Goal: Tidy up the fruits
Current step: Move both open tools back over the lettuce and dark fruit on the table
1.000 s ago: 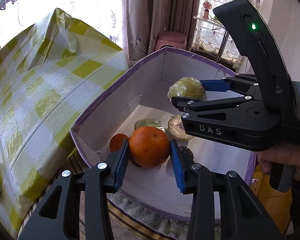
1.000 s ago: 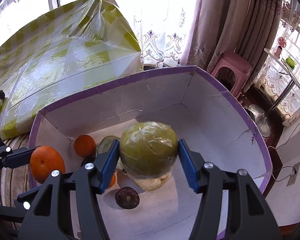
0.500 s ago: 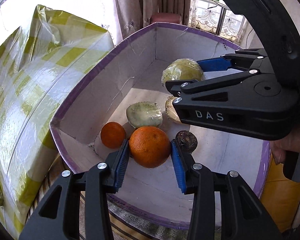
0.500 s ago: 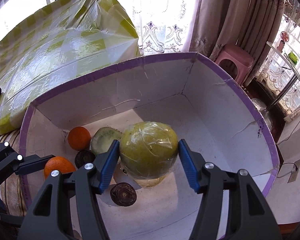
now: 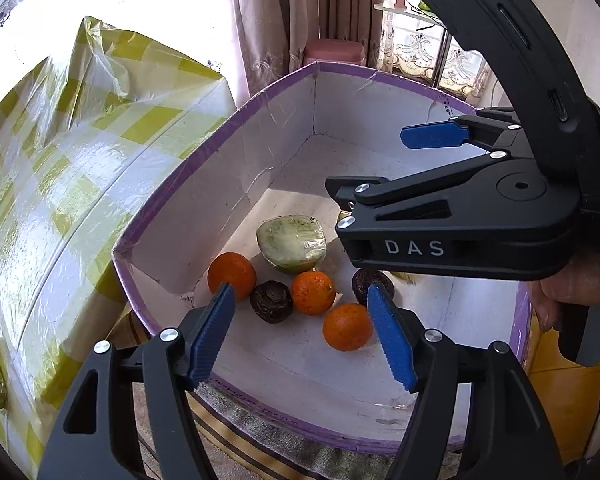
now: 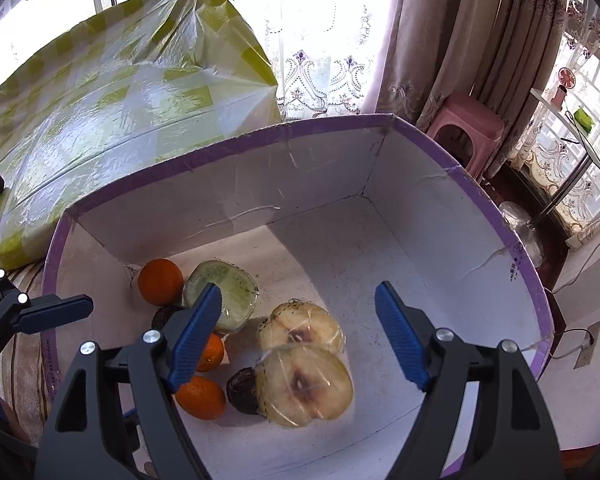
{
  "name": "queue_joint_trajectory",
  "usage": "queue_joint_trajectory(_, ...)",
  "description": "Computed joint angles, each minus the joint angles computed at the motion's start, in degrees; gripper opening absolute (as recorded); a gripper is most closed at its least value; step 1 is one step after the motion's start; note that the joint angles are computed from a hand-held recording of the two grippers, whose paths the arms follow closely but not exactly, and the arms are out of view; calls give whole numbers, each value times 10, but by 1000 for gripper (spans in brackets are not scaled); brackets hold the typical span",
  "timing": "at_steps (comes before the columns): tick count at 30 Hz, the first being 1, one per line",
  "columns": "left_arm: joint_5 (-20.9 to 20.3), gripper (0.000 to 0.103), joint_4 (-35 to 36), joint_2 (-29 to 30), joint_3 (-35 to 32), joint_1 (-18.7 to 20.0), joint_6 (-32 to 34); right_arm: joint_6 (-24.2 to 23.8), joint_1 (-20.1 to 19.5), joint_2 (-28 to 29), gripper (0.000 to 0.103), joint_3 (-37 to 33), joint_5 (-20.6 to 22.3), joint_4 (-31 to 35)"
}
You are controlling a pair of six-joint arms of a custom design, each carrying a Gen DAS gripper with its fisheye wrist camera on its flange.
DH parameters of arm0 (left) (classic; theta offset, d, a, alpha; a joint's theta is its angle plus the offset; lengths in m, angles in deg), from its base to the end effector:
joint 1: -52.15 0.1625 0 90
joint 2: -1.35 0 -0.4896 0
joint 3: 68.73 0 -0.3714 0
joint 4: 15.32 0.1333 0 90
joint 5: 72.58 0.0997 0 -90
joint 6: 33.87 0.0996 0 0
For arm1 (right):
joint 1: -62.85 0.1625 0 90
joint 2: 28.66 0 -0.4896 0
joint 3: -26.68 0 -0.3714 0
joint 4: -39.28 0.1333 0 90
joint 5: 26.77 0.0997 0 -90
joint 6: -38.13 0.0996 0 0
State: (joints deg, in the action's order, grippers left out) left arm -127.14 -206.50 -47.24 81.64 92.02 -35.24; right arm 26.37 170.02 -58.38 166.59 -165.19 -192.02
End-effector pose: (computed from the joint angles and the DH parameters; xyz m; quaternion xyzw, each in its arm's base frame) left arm -0.1437 -0.3690 0.0839 0.3946 0.8669 -0.1277 0.2763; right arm 0.1791 -0.3806 0.0516 0.1130 -0.8783 0.2629 0.3831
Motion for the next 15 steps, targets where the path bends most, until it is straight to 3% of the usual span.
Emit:
queue_joint_trajectory(10, 38, 71, -49, -54, 32, -12, -16, -6, 14, -5, 86, 0, 4, -21)
queue_joint_trajectory(15, 87, 75, -59, -105, 50, -7, -18, -10, 27, -3, 87, -7, 2, -22)
